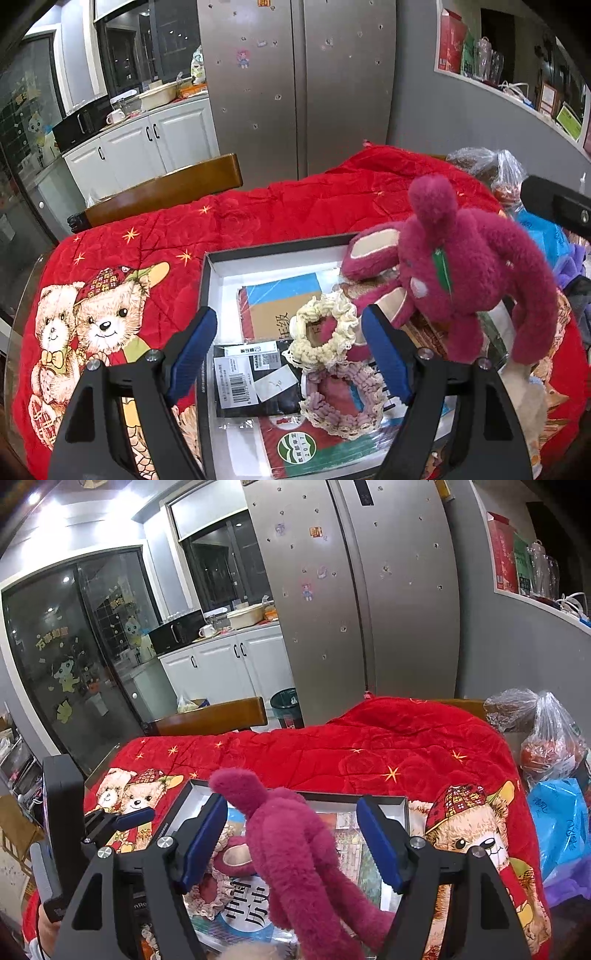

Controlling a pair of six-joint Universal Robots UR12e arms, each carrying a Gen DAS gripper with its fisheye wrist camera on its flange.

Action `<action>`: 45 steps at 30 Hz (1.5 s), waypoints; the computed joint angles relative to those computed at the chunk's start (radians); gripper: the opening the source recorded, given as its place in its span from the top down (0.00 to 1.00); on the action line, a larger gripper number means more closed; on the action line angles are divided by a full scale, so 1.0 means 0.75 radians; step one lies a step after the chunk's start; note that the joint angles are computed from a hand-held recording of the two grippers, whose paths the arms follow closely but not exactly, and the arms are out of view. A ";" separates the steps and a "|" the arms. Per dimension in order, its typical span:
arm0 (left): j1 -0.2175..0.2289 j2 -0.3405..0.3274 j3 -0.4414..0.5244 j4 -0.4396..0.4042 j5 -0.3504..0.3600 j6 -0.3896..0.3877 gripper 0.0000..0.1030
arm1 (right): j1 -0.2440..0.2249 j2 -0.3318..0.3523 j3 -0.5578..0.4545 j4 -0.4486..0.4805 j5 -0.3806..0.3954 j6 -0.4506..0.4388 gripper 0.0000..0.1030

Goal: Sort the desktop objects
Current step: 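Open the left tool to drop the hair tie while the right tool releases the bunny, then move both tools back to the remaining pile of items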

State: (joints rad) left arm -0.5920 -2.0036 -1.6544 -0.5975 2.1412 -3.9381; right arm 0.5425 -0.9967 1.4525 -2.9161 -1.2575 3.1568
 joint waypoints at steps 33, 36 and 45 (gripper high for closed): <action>-0.235 0.282 -0.175 0.097 0.314 -0.149 0.12 | 0.032 -0.267 0.317 -0.341 -0.027 0.052 0.19; -0.259 0.301 -0.210 0.063 0.331 -0.236 0.12 | 0.033 -0.287 0.364 -0.361 -0.016 0.064 0.19; -0.285 0.255 -0.269 0.095 0.302 -0.291 0.12 | 0.053 -0.292 0.466 -0.457 -0.034 0.068 0.19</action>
State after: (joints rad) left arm -0.8056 -1.8121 -1.8559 -0.5265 2.3678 -4.1560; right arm 0.5826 -1.2154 1.8017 -3.2589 -1.2831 3.2079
